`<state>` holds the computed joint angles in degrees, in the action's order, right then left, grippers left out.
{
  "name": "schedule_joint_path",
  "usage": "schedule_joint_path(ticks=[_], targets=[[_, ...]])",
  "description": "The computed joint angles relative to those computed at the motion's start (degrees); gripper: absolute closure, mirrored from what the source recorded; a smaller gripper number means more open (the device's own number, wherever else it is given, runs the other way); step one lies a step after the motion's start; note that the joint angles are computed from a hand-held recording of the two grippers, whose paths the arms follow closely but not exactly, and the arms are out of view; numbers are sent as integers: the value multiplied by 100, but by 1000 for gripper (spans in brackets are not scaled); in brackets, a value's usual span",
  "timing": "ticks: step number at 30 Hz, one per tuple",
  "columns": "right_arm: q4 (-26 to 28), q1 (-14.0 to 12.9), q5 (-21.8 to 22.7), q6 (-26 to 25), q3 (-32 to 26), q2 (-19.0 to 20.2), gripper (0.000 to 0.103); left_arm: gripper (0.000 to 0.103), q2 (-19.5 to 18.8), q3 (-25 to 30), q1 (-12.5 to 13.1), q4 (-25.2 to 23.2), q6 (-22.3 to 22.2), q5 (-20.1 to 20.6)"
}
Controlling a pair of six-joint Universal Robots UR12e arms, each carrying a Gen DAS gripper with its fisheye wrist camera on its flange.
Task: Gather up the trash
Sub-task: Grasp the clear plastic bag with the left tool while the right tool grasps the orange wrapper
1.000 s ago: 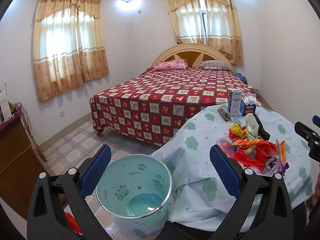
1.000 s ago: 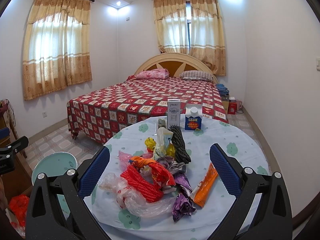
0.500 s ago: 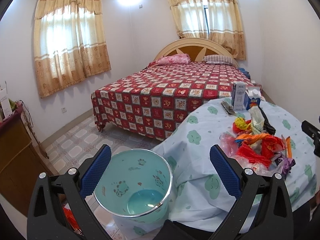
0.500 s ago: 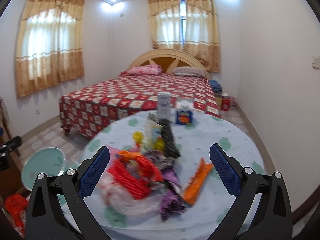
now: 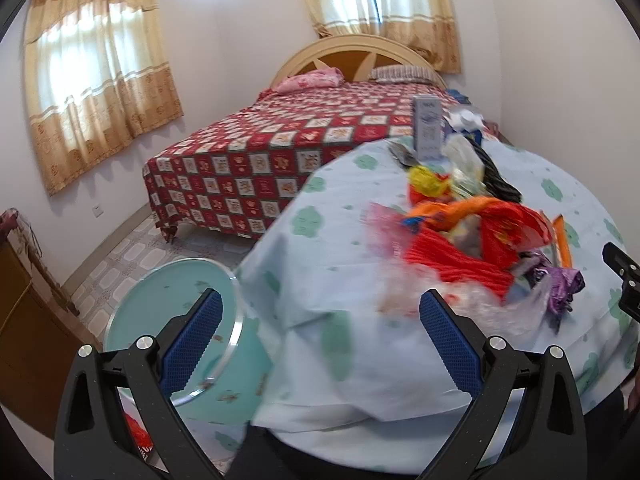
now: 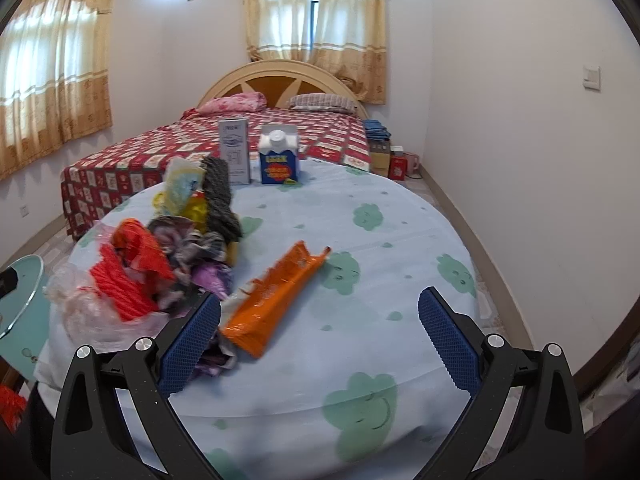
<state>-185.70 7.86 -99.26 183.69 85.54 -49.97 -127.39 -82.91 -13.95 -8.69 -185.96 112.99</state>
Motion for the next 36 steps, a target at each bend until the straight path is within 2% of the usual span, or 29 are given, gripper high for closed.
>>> schedule_joint_path(ticks=[6,13,15,17,18,19,22,23,26,29,31,33,36], targets=[[96,-75,-7,220,-24,77,6,6,-298,402,-153,-379,-181,-90],[167,-125,156,308,-42,145,9,6,-464,595,-171,-874,-149,-321],[210,-130,219,310,-62,170,9,17,-457,574,-144,-819,-128,-522],[217,-130,246,294,-70,189,9,42,-420,548,-109,-846,-75,-812],[228,-131,267,290,-68,187,9,50,-394,517,-97,-823,-1,-995],[228,-130,279,290,-62,179,9,64,-380,495,-94,-806,64,-1100],[182,-137,292,302,-60,166,9,83,-290,382,-66,-763,185,-1298],[183,-144,313,312,-60,155,9,87,-264,352,-59,-733,227,-1317],[251,-161,369,355,-96,132,9,88,-138,188,-17,-515,284,-1362],[400,-174,469,416,-227,148,11,88,-65,102,1,-315,357,-1214],[566,-167,536,409,-372,190,22,88,-34,76,20,-143,414,-1076],[884,-158,640,418,-551,245,26,88,-36,104,47,-74,416,-930],[1302,-132,716,388,-788,346,28,88,-52,146,85,-34,401,-717]])
